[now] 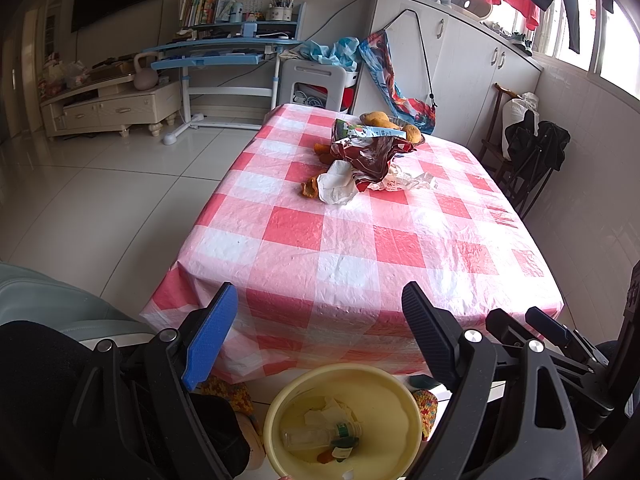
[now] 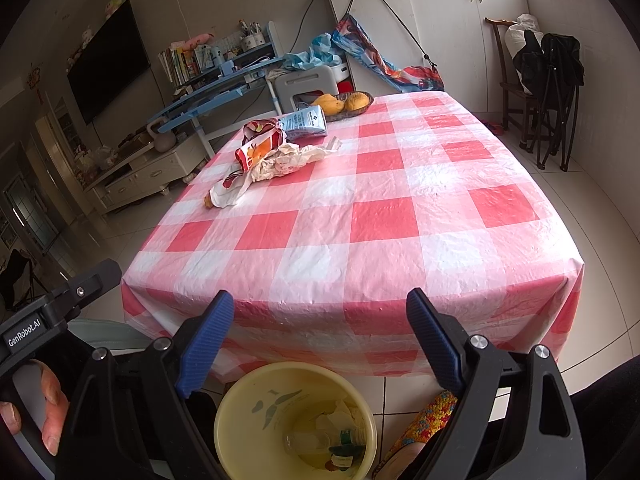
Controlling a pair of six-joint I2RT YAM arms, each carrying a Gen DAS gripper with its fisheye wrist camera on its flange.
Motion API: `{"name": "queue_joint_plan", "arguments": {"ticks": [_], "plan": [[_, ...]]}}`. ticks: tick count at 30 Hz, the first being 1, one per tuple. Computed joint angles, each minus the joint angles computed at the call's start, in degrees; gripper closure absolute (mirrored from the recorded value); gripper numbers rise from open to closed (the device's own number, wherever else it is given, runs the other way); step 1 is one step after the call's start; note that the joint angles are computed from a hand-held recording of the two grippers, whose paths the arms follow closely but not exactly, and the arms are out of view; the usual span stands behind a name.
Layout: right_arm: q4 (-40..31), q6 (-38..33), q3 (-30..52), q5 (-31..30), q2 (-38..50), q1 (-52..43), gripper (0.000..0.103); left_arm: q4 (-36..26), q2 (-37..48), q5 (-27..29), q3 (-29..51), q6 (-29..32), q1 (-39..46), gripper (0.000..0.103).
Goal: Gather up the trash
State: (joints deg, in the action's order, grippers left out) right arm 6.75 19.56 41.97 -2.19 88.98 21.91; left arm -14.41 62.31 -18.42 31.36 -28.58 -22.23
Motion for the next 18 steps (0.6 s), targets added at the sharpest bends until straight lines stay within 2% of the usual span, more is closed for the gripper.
{"name": "queue_joint_plan", "arguments": {"ticks": [18], "plan": [[-0.4,0.0,0.3,0.0,0.1,0.0,0.019,0.1,-0.3,0.2,-0.3,0.0,0.2,0.022]]}}
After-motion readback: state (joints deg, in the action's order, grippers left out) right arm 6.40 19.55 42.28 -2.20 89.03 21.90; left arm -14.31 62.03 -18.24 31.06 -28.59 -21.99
